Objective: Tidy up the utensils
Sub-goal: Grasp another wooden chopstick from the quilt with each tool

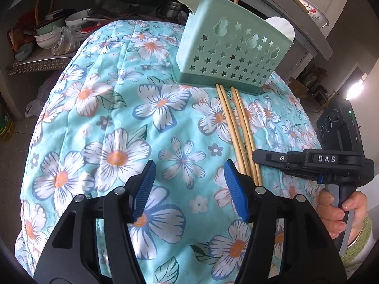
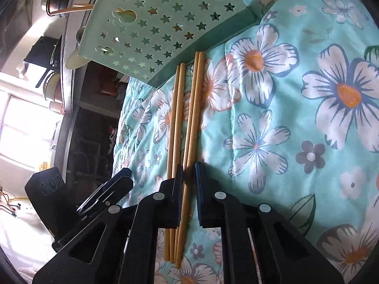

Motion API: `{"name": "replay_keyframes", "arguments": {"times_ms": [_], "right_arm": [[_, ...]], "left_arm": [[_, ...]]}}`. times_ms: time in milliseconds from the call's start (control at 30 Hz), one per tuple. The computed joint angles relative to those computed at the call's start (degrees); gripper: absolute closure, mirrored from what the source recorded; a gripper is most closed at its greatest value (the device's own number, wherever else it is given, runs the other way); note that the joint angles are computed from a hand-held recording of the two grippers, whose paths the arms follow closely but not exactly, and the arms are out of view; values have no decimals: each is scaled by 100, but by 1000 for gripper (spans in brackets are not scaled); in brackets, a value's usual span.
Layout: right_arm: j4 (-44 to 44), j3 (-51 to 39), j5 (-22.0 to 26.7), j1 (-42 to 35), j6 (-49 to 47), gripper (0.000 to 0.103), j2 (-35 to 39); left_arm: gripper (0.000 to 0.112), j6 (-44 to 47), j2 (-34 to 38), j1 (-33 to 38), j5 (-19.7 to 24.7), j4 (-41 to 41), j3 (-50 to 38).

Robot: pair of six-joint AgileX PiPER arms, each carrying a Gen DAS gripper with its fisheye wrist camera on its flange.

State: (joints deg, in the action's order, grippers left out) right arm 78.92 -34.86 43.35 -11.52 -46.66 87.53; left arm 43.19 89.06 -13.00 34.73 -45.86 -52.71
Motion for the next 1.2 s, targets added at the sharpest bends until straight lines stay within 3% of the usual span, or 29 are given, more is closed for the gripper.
{"name": "replay_keyframes", "arguments": {"times_ms": [400, 600, 767, 967, 1200], "right_arm": [[291, 252, 532, -680, -450, 96, -16], [116, 427, 759, -1120, -502, 96, -156], [-41, 630, 1002, -1602, -634, 96, -250], [34, 850, 1300, -1993, -1009, 96, -139], [120, 926, 1464, -2127, -1281, 96, -8]], "left_arm": [[56, -46, 83, 57, 122, -81, -108], [58, 218, 340, 150, 665, -618, -299], [73, 387, 793, 248, 1318, -1177, -538], [88, 201, 1409, 193, 1797, -1461, -961], [100, -23, 1903, 122, 1981, -1747, -1260]]}}
